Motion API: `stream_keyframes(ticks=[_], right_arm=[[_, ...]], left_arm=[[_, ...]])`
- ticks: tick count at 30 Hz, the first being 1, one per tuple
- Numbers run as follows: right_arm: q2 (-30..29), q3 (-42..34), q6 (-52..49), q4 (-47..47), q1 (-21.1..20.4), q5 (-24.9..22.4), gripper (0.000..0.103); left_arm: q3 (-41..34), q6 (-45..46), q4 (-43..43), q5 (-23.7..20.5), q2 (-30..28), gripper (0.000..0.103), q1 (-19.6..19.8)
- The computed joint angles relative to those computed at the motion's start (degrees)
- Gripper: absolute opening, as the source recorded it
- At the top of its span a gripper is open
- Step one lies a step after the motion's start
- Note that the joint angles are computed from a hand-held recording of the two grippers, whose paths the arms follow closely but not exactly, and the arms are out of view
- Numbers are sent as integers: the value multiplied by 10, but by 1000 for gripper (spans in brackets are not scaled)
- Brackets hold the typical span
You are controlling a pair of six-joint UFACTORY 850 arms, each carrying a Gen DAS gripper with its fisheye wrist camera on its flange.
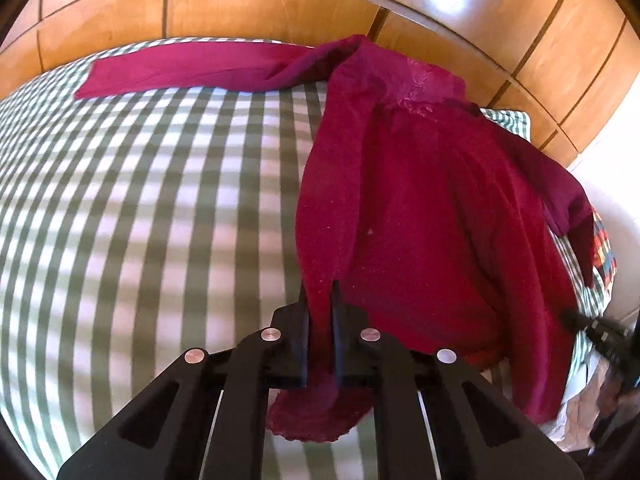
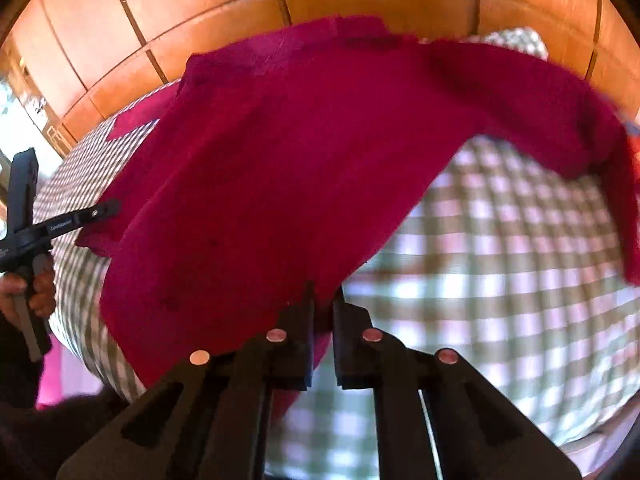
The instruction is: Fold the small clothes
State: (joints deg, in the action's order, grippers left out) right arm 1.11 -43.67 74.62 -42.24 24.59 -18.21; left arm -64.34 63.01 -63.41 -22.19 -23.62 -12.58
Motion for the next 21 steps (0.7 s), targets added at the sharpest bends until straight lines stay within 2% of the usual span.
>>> stream_keyframes(ticks=[4,6,8,10,11,12,14,16,18,20,21], right_arm=[[82,61,13,-20,-26,-59,6],[109,90,-40,20,-52,-74,6],[115,106,-72,44,-64,-88,6],[88,102,-82,54,-58,-96,7],[90,107,-64,39,-52,-104,11],[91,106,-47,22,-49,-109,19],[94,99,9,-37,-40,-117,32],[95,91,68,-104,-27,-132,60],[86,74,119,-167,-16,-125,68],[51,41,143,-199,-5,-96,70],[38,32,152,-210,-1,-83,72]], left_arm=[[68,38,-37,-24,51,7,22],[109,57,-53,-53,81,7,30],[146,63,-46,-59,108,7,25],[179,58,-29,-60,131,7,14],[189,55,-21,-52,141,7,8],[199,57,-18,-46,151,7,7],[200,65,-35,-70,158,8,22],[188,73,-69,-80,157,8,47],[165,64,-92,-59,144,8,67],[137,31,-96,-29,124,23,81],[120,19,-107,-18,112,26,89]])
